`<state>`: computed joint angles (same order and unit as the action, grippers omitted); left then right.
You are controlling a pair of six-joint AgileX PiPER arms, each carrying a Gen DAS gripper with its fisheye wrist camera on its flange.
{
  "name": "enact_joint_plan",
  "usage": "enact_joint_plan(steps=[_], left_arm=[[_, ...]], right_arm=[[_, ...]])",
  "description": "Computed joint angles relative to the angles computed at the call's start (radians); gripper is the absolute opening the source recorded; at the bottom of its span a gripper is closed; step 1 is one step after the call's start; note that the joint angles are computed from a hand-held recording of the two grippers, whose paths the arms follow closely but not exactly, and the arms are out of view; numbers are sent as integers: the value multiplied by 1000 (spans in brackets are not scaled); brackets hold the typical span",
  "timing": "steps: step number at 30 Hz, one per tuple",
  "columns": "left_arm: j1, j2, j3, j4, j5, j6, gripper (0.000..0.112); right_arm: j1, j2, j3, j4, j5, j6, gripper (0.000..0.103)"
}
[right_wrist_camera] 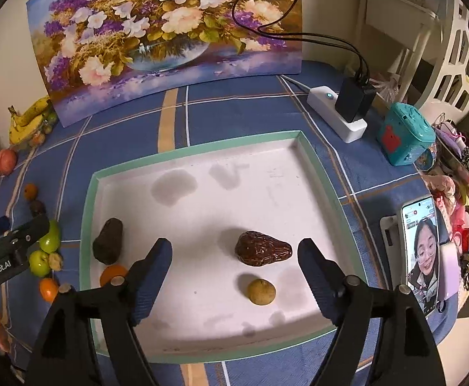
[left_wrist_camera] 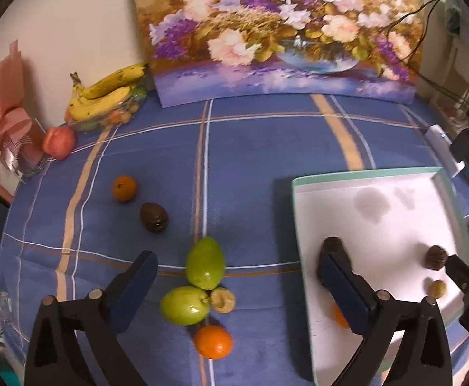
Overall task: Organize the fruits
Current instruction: 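Withdraw both tools from the tray toward the remaining fruits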
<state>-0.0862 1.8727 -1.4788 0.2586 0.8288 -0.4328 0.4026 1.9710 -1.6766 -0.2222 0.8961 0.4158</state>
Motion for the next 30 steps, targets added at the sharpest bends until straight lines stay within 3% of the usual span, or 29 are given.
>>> enact_joint_plan(steps=[8, 21, 30], left_arm=[[14, -2, 16, 24, -4, -24, 103], [44, -84, 75, 110, -31, -45, 103], [92, -152, 146, 181, -45, -57, 103]], right_arm=[[11, 18, 12, -33, -23, 26, 96], [53, -12, 51, -87, -139, 38, 96], [86, 1, 36, -16, -182, -26, 96]])
